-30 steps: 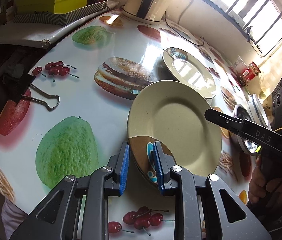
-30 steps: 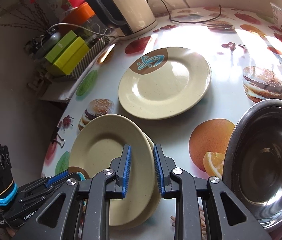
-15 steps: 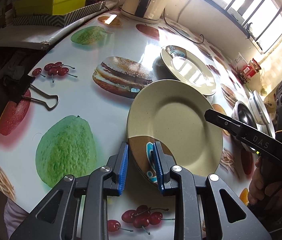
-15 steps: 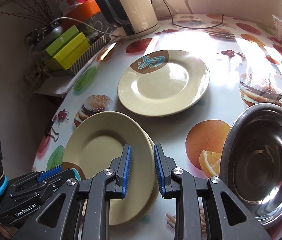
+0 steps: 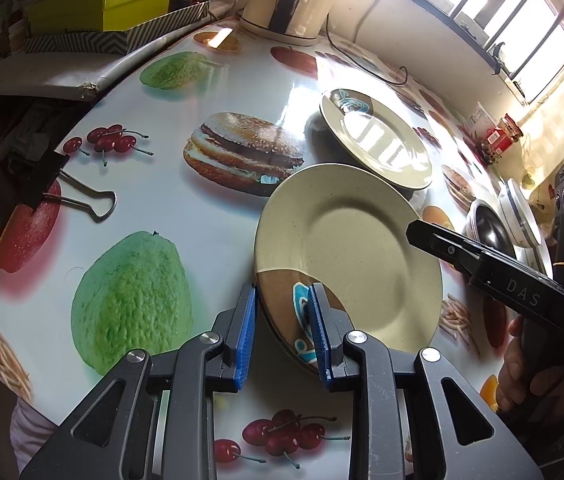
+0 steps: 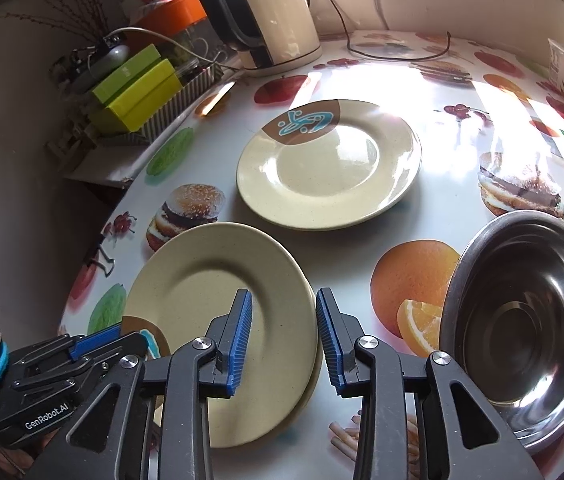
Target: Organize plates and bowls
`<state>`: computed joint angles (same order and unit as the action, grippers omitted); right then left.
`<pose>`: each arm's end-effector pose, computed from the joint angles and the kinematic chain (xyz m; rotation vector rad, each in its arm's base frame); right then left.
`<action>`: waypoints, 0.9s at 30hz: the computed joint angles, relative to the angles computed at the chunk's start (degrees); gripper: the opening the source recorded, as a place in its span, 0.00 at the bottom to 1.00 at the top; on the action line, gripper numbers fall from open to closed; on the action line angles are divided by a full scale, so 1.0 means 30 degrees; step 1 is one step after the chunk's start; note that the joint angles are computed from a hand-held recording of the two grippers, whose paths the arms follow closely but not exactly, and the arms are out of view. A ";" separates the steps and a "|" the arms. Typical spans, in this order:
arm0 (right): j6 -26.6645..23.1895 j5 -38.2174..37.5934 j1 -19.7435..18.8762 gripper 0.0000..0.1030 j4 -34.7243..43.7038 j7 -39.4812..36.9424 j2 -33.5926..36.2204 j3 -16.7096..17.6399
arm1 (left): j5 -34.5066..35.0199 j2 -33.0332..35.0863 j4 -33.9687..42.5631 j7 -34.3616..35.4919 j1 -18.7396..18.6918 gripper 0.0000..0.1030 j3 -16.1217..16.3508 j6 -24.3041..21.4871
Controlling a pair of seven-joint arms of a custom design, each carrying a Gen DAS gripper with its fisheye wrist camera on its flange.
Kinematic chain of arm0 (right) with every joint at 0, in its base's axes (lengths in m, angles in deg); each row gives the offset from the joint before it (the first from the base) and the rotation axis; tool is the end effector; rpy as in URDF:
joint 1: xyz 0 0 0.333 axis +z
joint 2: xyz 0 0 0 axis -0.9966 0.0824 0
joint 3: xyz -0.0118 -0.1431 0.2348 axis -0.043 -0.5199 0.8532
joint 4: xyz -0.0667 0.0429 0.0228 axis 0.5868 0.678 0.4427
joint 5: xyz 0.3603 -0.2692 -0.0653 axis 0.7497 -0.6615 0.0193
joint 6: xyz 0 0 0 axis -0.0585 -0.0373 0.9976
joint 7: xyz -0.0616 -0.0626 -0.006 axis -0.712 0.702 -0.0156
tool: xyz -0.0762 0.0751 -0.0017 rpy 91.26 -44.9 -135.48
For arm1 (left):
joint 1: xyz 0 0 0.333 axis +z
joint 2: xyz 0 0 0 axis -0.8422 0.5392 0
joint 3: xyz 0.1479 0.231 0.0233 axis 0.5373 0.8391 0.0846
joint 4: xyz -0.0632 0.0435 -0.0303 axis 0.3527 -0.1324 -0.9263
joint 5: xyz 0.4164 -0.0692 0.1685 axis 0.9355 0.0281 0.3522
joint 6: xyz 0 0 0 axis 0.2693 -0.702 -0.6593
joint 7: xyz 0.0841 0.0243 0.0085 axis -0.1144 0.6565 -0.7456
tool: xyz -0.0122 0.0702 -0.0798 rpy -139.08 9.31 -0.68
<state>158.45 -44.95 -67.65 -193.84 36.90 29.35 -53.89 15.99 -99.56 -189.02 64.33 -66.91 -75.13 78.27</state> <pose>0.5899 0.2216 0.4114 -1.8967 1.6349 -0.1767 0.5510 -0.1553 0.4282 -2.1030 2.0422 -0.8318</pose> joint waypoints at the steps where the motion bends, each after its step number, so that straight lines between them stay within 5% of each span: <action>1: -0.0041 -0.0013 -0.0001 0.35 0.0007 0.0000 -0.0003 0.0003 | 0.0004 0.0008 0.0030 0.0020 -0.0003 0.26 0.0006 -0.0053; 13: 0.0173 -0.0205 -0.0073 0.43 -0.0026 0.0337 -0.0379 -0.0117 | -0.0094 -0.0352 0.0086 0.0556 0.0008 0.39 0.0110 0.0055; 27: 0.0365 -0.1866 -0.0758 0.50 0.1121 0.1702 -0.0081 -0.0442 | -0.0979 0.1689 0.3061 0.1584 0.0188 0.40 0.0162 0.0378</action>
<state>159.55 -50.55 -69.92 -190.47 42.01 29.10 -55.22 13.06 -94.50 -179.83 69.08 -66.35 -74.65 79.40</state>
